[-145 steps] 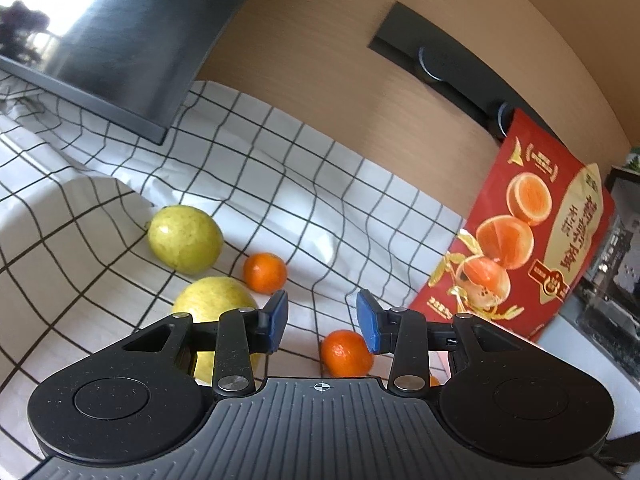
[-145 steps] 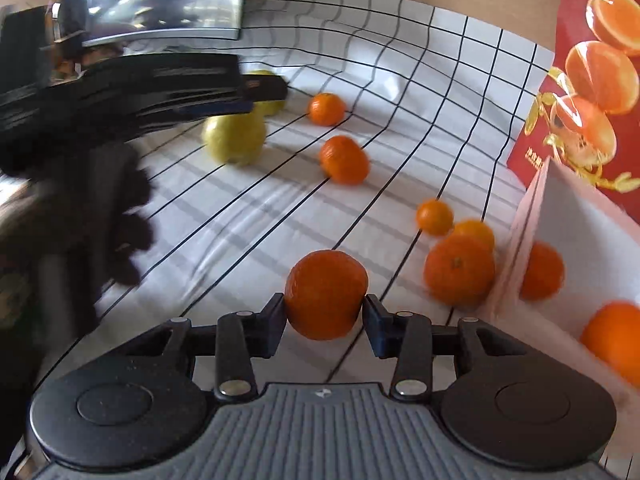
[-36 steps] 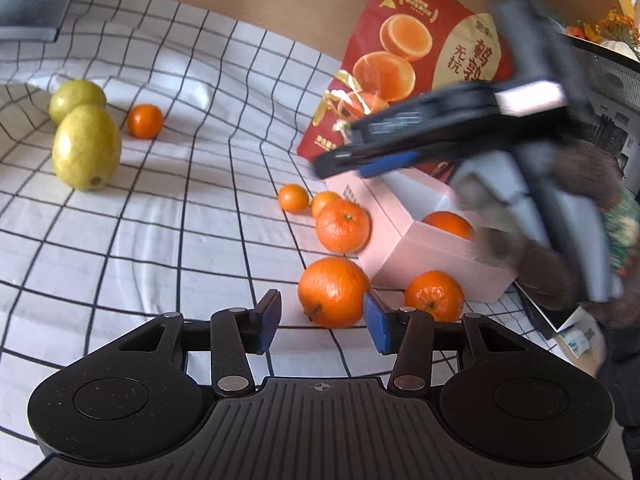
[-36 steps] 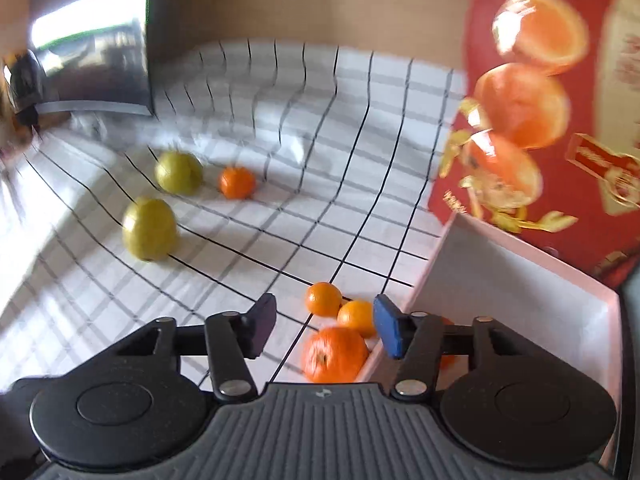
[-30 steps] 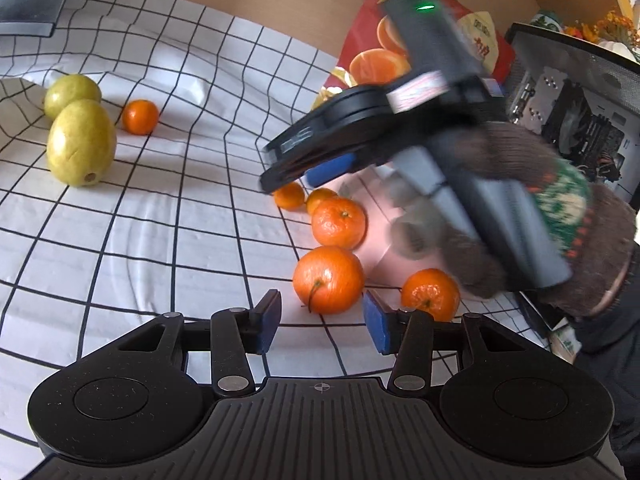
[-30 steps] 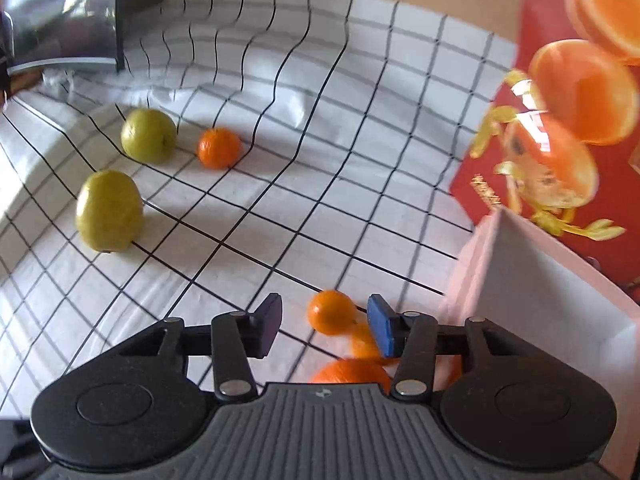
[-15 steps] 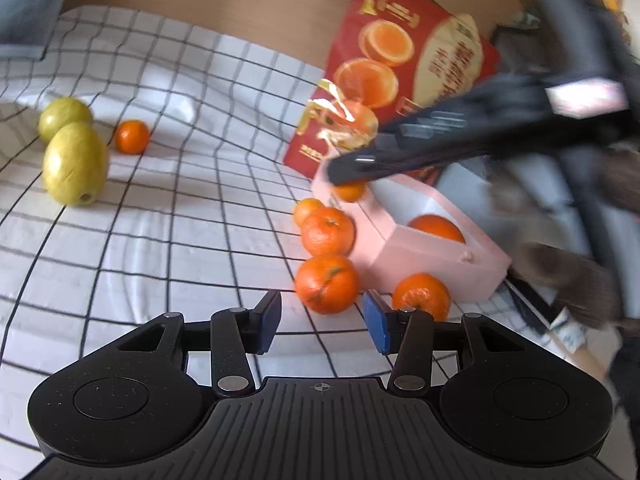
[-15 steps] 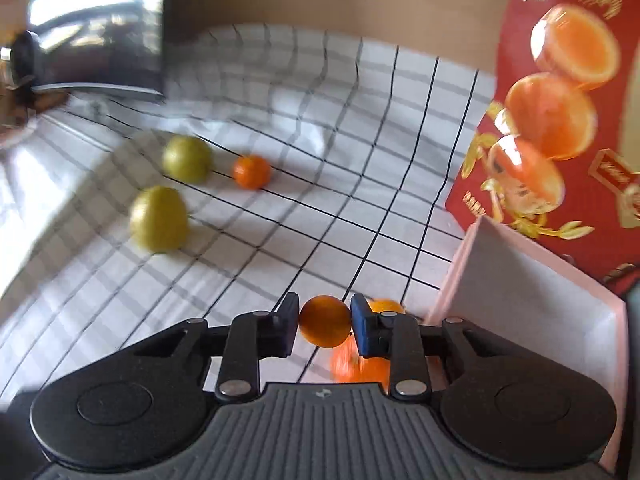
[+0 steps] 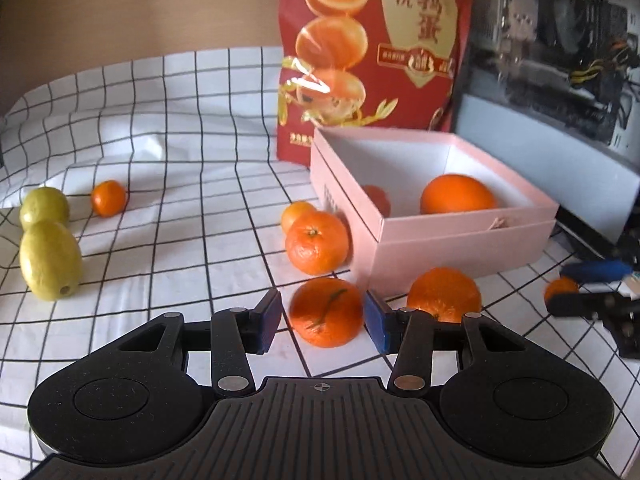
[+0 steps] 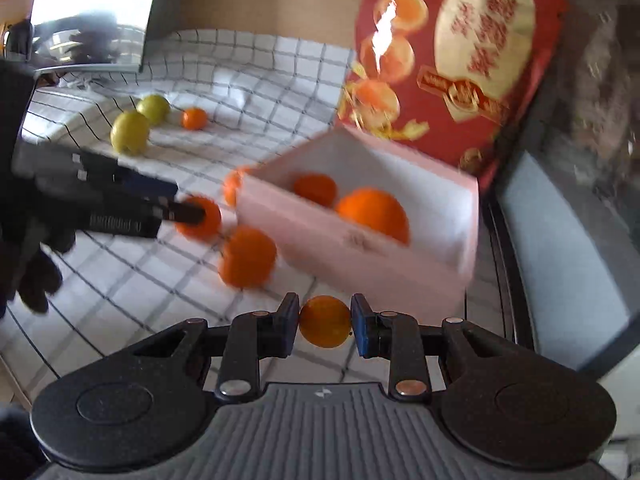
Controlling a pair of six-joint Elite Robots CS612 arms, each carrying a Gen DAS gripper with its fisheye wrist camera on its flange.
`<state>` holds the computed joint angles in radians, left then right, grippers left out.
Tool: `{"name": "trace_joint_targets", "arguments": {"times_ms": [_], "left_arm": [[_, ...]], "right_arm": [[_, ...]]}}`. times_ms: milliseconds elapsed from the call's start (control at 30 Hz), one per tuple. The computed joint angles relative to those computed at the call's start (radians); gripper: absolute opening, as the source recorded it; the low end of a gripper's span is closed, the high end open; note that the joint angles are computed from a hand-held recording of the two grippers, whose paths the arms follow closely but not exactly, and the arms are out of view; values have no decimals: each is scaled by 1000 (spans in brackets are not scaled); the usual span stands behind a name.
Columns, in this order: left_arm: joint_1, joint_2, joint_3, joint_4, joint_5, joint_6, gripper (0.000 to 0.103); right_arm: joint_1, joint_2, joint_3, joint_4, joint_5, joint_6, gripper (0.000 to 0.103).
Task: Organize fruits
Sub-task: 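Grasp a small tangerine with the right gripper, then lift the small tangerine with the right gripper while the left holds its tangerine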
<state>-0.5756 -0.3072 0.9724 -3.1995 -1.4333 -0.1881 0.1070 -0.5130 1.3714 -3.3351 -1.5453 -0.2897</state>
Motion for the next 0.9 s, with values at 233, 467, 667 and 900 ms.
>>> {"name": "trace_joint_targets", "arguments": {"times_ms": [233, 467, 667, 900], "left_arm": [[15, 30, -48, 31, -57, -67, 52], [25, 6, 20, -43, -112, -135, 51], [18, -38, 128, -152, -162, -144, 51], [22, -30, 146, -198, -159, -203, 51]], "right_arm": [[-30, 8, 10, 40, 105, 98, 28], [-24, 22, 4, -3, 114, 118, 32], [-32, 17, 19, -36, 178, 131, 32], [-26, 25, 22, -59, 152, 120, 55]]}}
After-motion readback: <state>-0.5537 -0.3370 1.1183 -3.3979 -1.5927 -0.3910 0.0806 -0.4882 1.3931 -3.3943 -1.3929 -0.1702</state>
